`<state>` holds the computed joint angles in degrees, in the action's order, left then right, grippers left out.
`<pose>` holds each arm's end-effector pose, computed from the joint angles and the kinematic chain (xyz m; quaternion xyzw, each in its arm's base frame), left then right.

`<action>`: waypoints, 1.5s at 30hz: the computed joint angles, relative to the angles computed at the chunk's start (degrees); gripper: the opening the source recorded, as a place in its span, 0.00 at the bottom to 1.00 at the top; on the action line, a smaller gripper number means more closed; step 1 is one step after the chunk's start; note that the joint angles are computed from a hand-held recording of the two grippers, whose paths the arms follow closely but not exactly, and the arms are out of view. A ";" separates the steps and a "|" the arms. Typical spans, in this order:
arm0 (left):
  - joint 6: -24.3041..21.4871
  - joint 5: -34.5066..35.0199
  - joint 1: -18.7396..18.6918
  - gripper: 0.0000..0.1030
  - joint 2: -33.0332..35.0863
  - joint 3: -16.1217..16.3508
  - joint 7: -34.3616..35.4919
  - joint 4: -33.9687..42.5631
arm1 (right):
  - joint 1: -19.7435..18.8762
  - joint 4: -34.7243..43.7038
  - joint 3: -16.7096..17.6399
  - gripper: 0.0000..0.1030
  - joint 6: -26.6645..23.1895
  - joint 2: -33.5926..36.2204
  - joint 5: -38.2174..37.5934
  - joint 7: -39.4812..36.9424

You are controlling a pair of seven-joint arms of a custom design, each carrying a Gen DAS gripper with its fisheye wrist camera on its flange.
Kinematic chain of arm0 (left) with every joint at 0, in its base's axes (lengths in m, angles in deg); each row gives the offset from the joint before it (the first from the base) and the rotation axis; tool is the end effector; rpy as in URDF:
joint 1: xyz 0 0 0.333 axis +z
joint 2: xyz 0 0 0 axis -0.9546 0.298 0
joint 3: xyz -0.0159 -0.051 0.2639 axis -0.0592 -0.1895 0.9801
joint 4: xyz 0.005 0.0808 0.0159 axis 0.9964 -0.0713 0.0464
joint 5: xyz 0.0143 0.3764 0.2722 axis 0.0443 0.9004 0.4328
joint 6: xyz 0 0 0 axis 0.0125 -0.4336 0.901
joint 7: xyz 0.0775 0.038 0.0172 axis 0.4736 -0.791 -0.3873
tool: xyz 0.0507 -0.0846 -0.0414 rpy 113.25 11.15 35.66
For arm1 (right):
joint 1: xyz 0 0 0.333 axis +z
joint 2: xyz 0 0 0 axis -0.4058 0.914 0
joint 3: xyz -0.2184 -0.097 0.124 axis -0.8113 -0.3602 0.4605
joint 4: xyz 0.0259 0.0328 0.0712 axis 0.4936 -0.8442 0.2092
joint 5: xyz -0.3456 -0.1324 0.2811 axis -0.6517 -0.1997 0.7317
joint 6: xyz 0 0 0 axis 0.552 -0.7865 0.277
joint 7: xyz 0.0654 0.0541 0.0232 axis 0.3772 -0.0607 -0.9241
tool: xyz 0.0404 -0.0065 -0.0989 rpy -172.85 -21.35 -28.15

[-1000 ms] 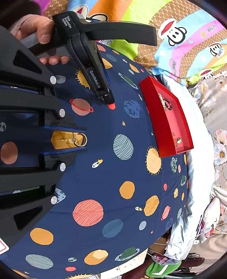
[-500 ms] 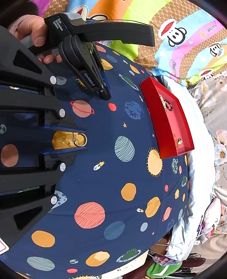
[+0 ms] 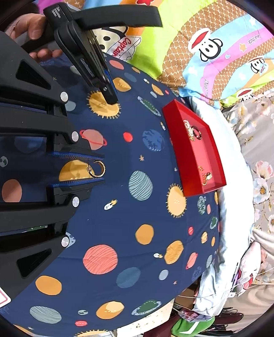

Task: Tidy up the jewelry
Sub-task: 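Carry both hoop earrings over the red tray, then open both tools to drop the earrings into the red tray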

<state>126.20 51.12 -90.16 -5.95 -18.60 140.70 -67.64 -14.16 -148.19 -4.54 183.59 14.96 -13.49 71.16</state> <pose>0.5117 -0.1877 0.3635 -0.5361 0.7847 -0.3021 0.0744 0.4076 0.1278 0.3776 -0.5336 0.7769 -0.1728 0.2859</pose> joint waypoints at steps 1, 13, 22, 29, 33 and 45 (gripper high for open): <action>-0.21 -0.35 -0.04 0.17 -0.44 0.32 0.37 -0.14 | -0.05 0.22 0.00 0.15 0.08 0.07 -0.12 -0.14; -0.41 -3.87 0.67 0.17 0.83 1.83 3.36 4.99 | -2.37 8.44 -1.85 0.15 5.62 9.17 -0.94 -4.76; -2.09 -6.43 4.35 0.17 16.69 -2.10 4.26 24.66 | -6.15 24.32 -4.21 0.15 10.37 26.03 -1.35 -11.29; -0.80 6.34 6.48 0.17 32.61 -5.93 -4.73 43.41 | -3.49 39.64 -9.64 0.15 10.74 40.94 5.42 -20.76; -3.48 13.84 6.29 0.17 42.20 -6.50 -10.17 55.53 | -3.26 48.16 -10.60 0.15 9.09 48.45 11.32 -27.20; -12.06 28.66 3.59 0.37 64.36 -6.25 -20.64 85.35 | -4.22 68.05 -11.29 0.22 3.60 65.66 12.32 -30.13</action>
